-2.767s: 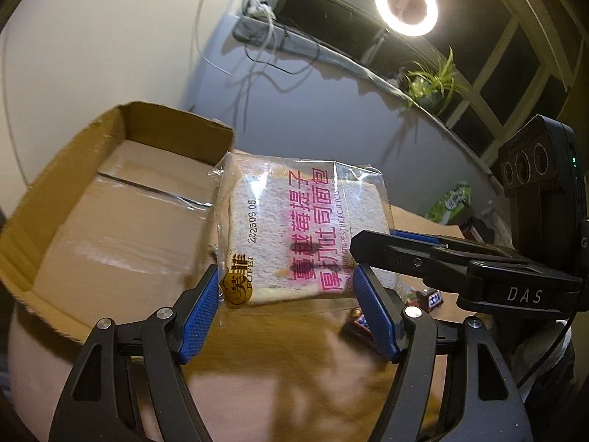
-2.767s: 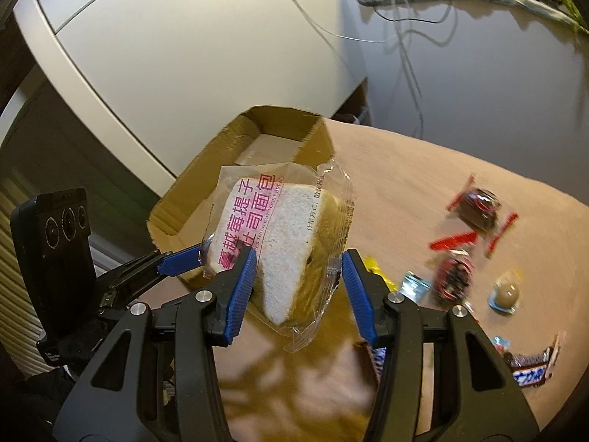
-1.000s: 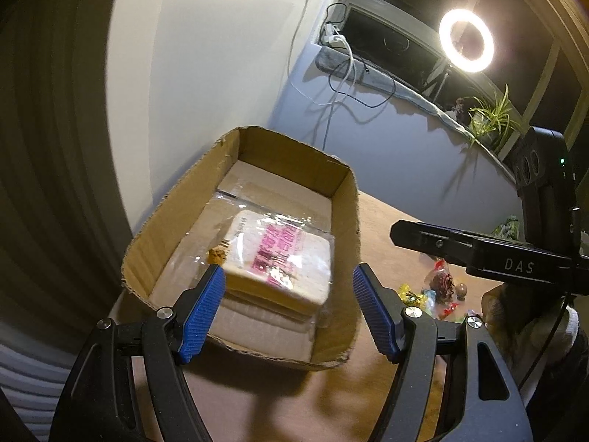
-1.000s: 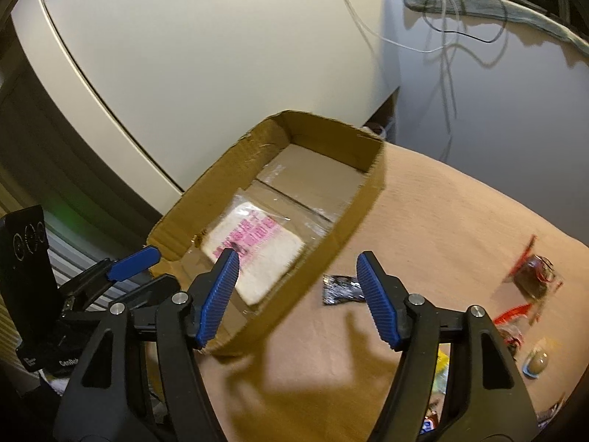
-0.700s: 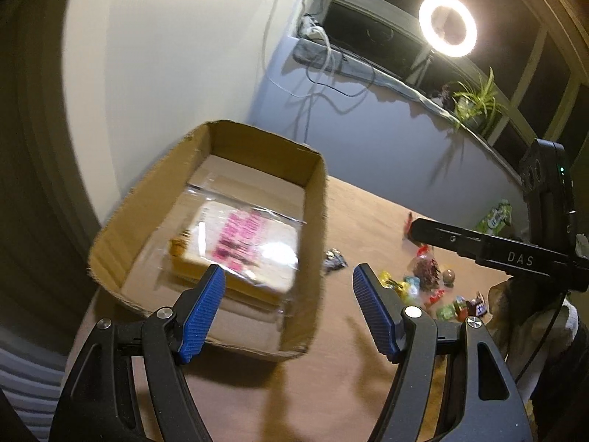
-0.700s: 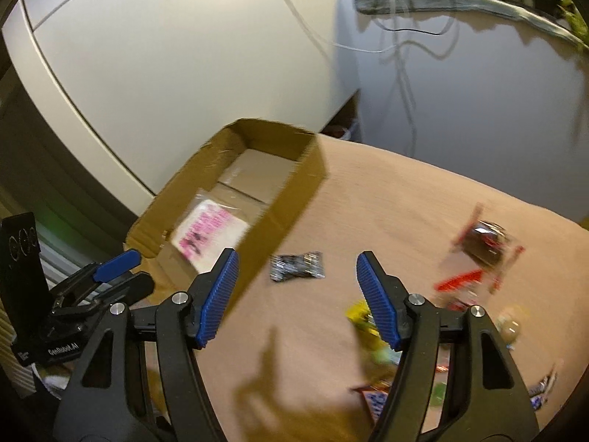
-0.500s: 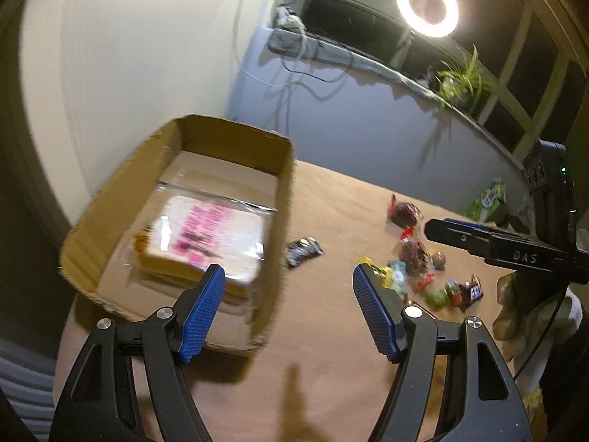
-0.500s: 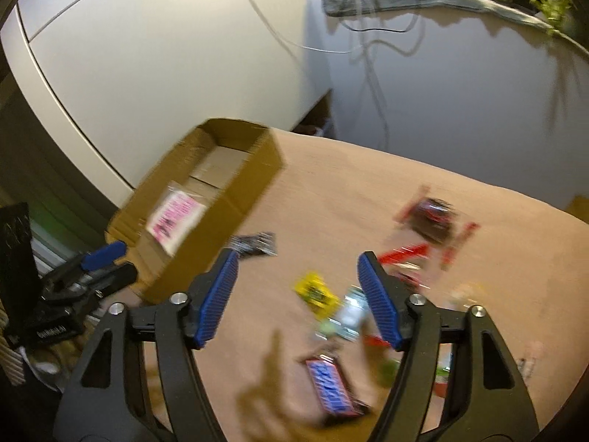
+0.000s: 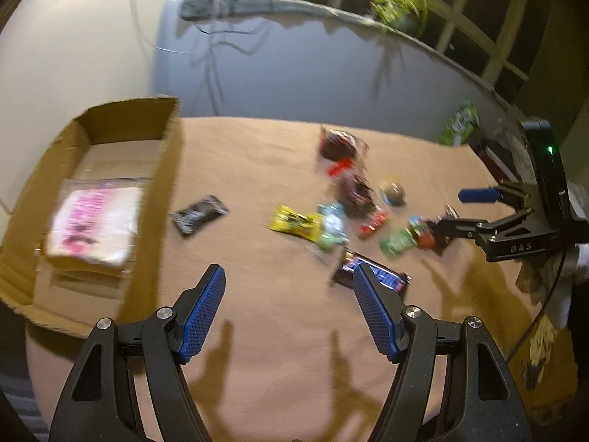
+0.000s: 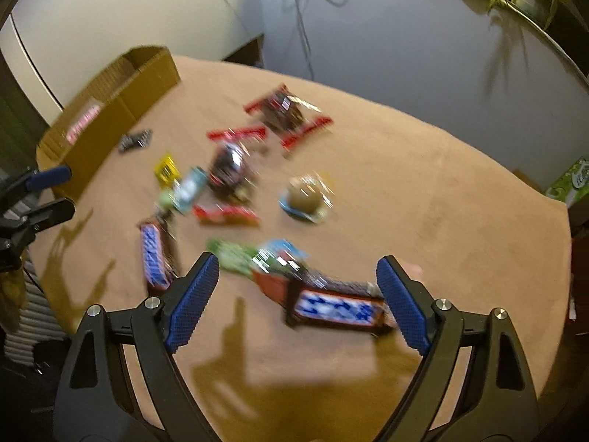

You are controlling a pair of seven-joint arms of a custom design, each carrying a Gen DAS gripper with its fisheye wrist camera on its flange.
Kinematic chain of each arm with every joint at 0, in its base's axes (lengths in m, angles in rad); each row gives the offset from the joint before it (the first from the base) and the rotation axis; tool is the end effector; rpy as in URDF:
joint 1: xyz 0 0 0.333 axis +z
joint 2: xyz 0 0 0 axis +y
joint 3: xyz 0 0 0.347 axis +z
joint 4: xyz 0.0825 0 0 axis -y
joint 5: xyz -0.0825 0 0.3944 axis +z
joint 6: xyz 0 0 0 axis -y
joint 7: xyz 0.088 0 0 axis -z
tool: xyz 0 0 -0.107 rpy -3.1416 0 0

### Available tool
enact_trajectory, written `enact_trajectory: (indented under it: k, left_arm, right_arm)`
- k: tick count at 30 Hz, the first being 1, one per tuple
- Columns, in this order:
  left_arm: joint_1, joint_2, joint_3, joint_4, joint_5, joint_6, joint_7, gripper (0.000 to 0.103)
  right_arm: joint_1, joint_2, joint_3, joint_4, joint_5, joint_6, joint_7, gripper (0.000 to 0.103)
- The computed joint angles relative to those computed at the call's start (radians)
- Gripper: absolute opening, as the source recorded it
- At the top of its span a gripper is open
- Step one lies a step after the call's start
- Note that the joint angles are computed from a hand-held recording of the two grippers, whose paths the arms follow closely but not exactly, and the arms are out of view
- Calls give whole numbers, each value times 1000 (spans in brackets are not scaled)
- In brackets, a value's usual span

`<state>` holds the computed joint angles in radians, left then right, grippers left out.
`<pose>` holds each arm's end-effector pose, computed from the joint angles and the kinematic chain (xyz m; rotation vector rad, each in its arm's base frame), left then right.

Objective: Organize snacks

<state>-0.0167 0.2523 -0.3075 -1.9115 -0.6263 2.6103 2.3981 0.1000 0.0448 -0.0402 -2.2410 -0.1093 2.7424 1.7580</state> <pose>0.6357 -0.1852 0.4408 -1.2791 2.5751 -0.9660 0.5746 0.0389 0.4223 -1.9332 2.0042 -0.4715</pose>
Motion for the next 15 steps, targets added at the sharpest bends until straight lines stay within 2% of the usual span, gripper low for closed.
enact_trajectory:
  k: [5,9,15]
  left_arm:
    - [-20,14,-1,21,52,-75,-24,72]
    - [-33,28,-1,40,71,-131,-60,72]
    - [-51,44,1,58,105,-153,-117,72]
  right_arm:
    - [-9,-29,-3,-41,-71,-16,-15,90]
    - [-19,-35,1,-50,-31,-20,-107,90]
    - [-32,-41,-1,-53,1,-32,-200,90]
